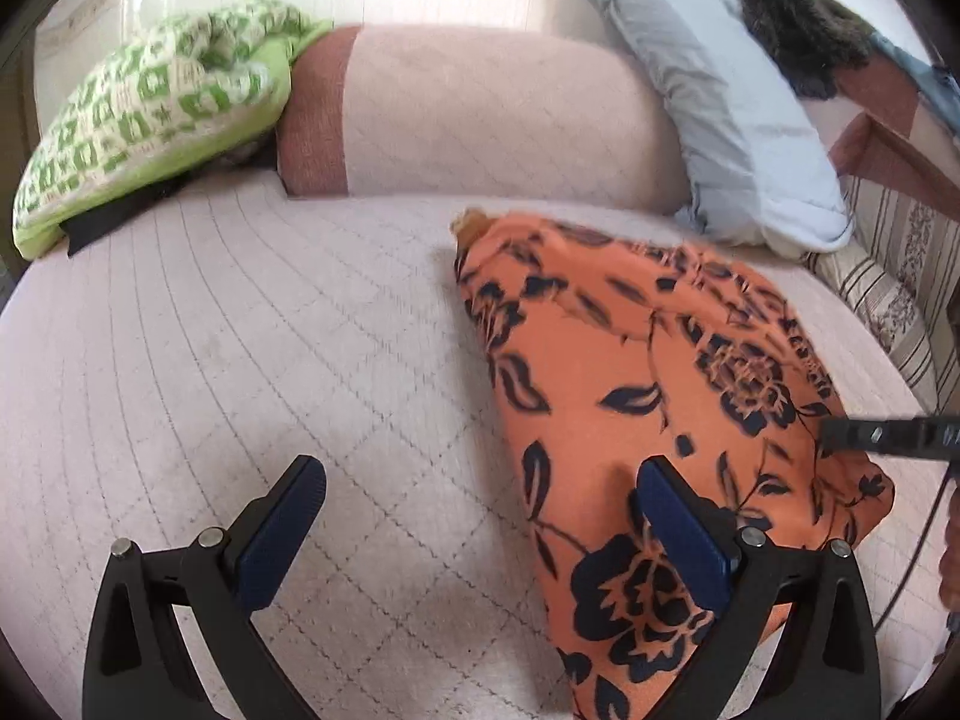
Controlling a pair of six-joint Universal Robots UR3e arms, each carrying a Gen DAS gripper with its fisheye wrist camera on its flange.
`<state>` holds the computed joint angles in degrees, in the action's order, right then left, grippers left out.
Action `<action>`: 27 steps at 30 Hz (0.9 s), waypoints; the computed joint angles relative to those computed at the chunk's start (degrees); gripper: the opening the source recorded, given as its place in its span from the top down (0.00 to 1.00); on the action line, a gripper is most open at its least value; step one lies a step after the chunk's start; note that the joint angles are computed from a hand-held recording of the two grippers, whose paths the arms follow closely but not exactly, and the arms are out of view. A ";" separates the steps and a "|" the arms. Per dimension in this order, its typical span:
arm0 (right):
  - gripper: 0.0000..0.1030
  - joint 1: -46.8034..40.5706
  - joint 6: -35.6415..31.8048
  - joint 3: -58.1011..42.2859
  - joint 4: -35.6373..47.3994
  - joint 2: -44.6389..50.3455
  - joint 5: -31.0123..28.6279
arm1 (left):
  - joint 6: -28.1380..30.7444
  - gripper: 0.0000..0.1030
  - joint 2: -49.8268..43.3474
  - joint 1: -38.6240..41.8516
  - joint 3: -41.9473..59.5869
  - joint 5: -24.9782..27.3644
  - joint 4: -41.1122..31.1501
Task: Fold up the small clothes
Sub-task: 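Tug the blouse edge with the right gripper to square the fold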
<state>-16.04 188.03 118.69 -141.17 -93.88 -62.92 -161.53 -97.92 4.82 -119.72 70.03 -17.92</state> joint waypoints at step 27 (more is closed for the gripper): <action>0.81 0.63 -6.73 -1.41 10.09 -1.03 2.13 | 2.86 0.00 -2.73 -7.86 -2.69 10.09 10.99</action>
<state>-15.40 181.30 117.29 -131.08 -94.92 -60.79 -158.66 -100.65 -3.04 -122.41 80.11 -6.93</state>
